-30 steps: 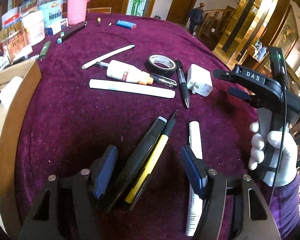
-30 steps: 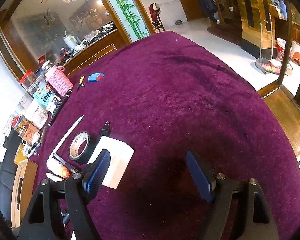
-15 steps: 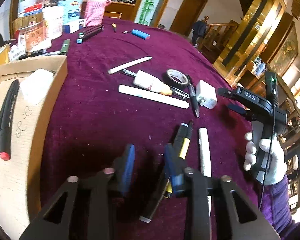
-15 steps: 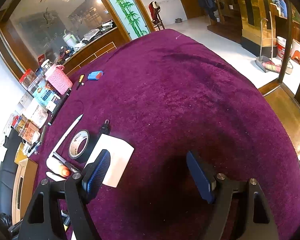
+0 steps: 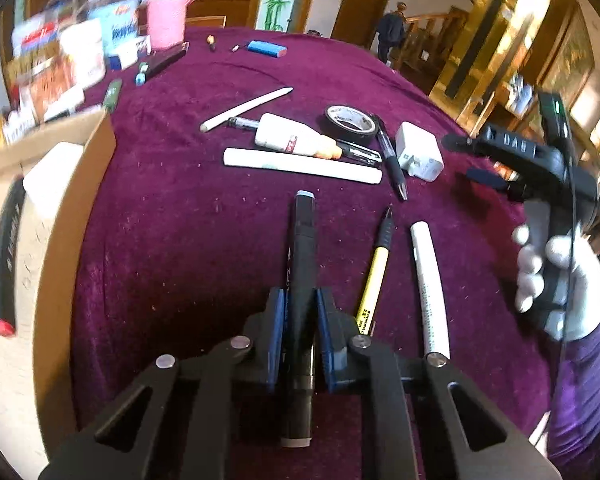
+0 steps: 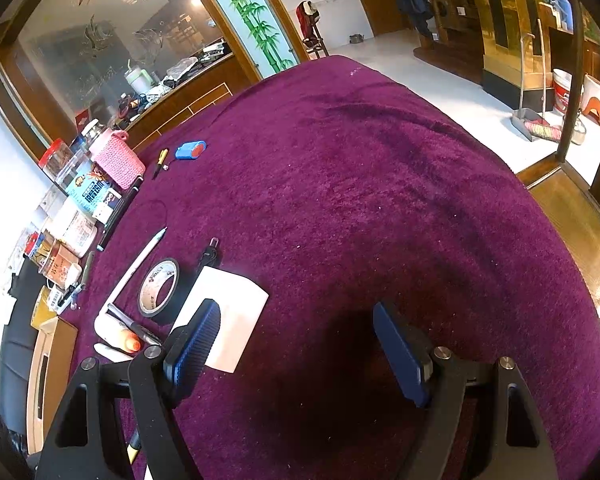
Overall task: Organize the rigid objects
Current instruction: 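Grasp black marker beside yellow pen with left gripper, then lift held black marker with left gripper toward cardboard tray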
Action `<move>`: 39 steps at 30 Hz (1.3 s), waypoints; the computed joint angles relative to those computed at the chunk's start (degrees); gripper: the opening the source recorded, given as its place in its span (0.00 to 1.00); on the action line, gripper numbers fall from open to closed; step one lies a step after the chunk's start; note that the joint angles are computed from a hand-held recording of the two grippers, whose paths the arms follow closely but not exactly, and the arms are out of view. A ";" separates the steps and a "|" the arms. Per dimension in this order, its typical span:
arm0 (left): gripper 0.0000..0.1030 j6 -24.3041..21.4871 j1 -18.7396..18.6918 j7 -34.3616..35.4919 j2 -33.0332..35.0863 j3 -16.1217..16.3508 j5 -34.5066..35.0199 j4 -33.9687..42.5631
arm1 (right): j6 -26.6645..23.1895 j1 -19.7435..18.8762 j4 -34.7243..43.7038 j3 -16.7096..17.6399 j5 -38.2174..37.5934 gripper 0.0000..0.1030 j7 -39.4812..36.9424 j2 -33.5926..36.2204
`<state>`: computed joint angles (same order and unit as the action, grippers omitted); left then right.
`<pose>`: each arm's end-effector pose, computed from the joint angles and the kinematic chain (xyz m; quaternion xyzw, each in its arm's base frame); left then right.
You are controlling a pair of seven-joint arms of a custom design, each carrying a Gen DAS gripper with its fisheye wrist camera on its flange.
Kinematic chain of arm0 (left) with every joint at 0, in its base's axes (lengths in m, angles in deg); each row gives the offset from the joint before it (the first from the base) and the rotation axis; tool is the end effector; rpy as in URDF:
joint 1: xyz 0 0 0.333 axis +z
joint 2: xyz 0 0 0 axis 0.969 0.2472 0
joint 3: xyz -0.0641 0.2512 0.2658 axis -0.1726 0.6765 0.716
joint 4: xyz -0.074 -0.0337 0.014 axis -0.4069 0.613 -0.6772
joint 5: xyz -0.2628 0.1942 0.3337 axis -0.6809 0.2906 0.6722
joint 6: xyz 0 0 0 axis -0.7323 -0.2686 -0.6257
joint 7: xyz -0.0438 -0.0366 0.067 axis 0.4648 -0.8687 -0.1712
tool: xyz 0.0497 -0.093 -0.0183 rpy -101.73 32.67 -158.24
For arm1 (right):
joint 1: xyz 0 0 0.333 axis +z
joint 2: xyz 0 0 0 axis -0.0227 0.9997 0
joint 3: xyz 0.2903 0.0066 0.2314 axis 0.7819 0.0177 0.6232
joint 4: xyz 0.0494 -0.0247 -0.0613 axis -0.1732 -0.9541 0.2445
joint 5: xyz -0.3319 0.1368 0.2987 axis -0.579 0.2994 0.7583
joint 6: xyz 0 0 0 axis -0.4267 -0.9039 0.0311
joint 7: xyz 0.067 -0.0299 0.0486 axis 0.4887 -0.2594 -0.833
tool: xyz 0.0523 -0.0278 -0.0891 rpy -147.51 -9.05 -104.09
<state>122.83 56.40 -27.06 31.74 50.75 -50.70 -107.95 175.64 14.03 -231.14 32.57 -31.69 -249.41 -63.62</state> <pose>0.3715 -0.3782 0.4176 -0.5621 0.7660 -0.2953 0.0999 0.4314 0.3063 0.4238 -0.5343 0.7599 -0.1387 0.3433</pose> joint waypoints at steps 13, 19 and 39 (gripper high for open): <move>0.14 -0.61 2.18 -13.72 -1.02 -1.53 16.25 0.54 | -2.28 0.52 0.72 0.14 -1.75 0.80 0.59 0.50; 0.14 7.39 0.39 -9.87 -8.62 0.56 6.22 -4.67 | -2.56 1.03 0.93 -0.26 -2.53 0.81 1.11 0.74; 0.14 15.13 -9.83 0.50 -23.76 7.83 -12.38 -18.09 | -19.00 5.86 -0.64 7.12 -3.94 0.84 0.68 -8.36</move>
<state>137.95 46.58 -26.56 7.98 58.57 -63.08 -126.04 156.64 19.89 -231.77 39.69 -35.63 -248.73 -71.98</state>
